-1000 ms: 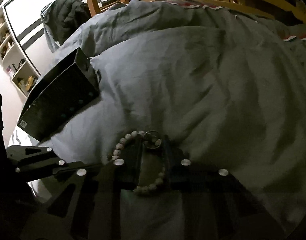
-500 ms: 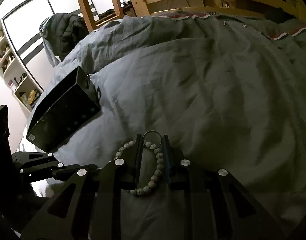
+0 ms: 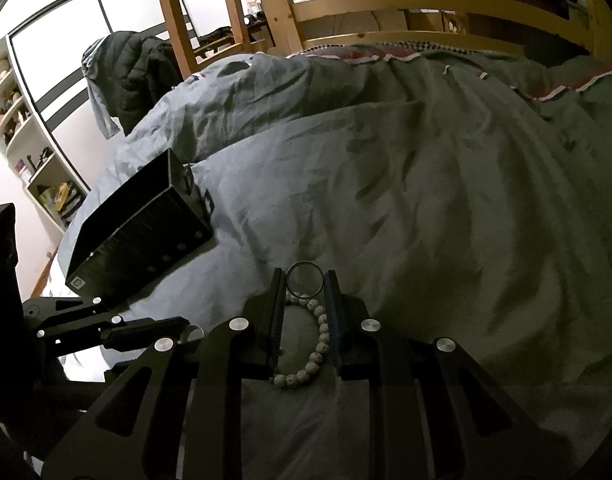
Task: Organize jewelry
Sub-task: 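Close the left tool on the silver ring and lift it, then carry the silver ring over the black box and open the left tool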
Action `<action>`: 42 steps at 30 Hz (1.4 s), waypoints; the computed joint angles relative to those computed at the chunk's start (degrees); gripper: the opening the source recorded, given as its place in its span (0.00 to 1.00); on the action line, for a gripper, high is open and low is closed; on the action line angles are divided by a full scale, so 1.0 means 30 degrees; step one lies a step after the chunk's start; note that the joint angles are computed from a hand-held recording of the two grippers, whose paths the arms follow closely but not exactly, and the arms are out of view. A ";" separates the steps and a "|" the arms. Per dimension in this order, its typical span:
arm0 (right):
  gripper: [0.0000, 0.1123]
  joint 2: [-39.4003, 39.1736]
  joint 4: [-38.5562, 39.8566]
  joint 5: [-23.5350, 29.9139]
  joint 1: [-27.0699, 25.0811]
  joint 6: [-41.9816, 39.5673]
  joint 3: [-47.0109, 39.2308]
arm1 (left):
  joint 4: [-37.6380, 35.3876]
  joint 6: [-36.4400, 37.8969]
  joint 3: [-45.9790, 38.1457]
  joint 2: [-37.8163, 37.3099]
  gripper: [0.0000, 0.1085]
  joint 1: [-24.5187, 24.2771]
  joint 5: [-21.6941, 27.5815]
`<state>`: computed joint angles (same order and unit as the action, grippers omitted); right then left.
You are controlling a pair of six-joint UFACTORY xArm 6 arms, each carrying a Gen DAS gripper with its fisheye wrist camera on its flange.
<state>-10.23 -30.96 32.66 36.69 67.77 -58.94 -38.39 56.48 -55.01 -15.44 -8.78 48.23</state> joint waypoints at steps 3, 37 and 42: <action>0.18 -0.0025 -0.0025 0.0411 0.0132 -0.0108 -0.0266 | 0.0042 -0.0193 -0.0176 -0.0052 0.18 0.0072 -0.0016; 0.18 0.4981 0.1321 0.4248 0.1805 -0.4351 -0.8925 | 0.0327 -0.2149 -0.2522 0.0109 0.18 0.2744 0.0090; 0.18 0.6232 0.1683 0.4499 0.1882 -0.5055 -1.0681 | -0.0026 -0.2384 -0.3200 0.0563 0.18 0.3473 0.0366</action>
